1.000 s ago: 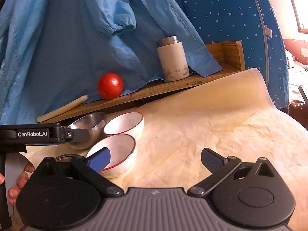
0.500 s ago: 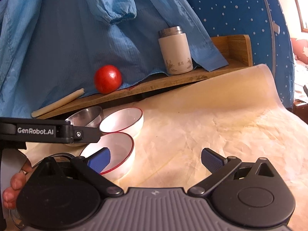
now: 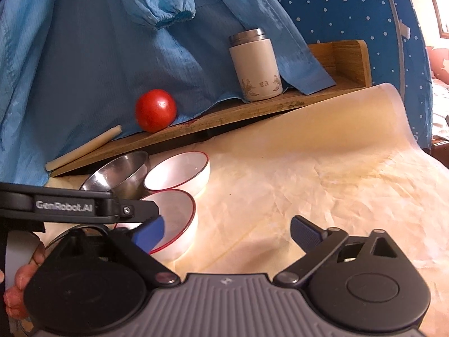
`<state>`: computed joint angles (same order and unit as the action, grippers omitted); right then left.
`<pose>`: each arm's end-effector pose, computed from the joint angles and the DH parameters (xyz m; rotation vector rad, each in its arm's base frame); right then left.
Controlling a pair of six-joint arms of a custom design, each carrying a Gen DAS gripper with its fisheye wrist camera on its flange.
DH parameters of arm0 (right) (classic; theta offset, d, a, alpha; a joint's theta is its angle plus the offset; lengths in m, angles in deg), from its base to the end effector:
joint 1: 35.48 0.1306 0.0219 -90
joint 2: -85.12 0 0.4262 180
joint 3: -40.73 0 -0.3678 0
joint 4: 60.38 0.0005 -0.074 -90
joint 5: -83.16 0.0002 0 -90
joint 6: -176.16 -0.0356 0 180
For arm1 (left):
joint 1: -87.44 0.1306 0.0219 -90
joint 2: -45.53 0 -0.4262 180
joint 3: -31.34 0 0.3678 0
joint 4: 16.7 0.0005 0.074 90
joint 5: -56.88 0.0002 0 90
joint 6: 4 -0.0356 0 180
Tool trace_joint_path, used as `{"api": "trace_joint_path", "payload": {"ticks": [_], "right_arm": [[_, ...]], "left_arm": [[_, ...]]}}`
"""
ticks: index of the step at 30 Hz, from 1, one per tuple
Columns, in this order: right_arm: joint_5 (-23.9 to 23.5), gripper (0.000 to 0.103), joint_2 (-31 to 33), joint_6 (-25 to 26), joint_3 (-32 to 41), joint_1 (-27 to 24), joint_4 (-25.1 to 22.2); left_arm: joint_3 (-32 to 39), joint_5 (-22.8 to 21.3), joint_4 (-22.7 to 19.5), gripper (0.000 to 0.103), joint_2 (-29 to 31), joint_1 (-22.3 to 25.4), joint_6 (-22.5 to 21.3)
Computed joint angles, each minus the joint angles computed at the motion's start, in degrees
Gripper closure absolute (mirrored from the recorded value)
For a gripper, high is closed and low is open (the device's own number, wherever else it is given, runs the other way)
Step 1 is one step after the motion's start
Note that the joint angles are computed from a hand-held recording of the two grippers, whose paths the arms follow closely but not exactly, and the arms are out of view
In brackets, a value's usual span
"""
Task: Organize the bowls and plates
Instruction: 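Move both grippers toward the white red-rimmed enamel bowls, then close the left gripper on the nearer enamel bowl rim while the right gripper grips it too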
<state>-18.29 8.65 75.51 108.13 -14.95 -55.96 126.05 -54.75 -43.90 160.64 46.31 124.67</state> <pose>0.4764 0.1854 0.2707 -0.3056 2.1368 0.5311 0.4750 -0.3980 0.3091 -0.1228 2.3364 -0.2386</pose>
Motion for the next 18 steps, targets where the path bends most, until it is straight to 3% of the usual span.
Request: {"api": "trace_joint_path", "payload": {"ticks": [2,7,9,18], "right_arm": [[-0.63,0.021,0.29,0.14,0.51,0.02,-1.02],[-2.87,0.032,0.67,0.05,0.98,0.11,-1.62],[-3.86,0.038,0.78,-0.25,1.12,0.14,-1.70],[-6.64,0.075,0.73,-2.47,1.07,0.71,-1.65]], "left_arm": [[-0.07,1.14,-0.08,0.053,0.07,0.34,1.00],[-0.58,2.41,0.53,0.067,0.08,0.73,1.82],[-0.72,2.96,0.75,0.078,0.06,0.82,1.83],[-1.32,1.33,1.52,0.089,-0.13,0.49,2.31]]}}
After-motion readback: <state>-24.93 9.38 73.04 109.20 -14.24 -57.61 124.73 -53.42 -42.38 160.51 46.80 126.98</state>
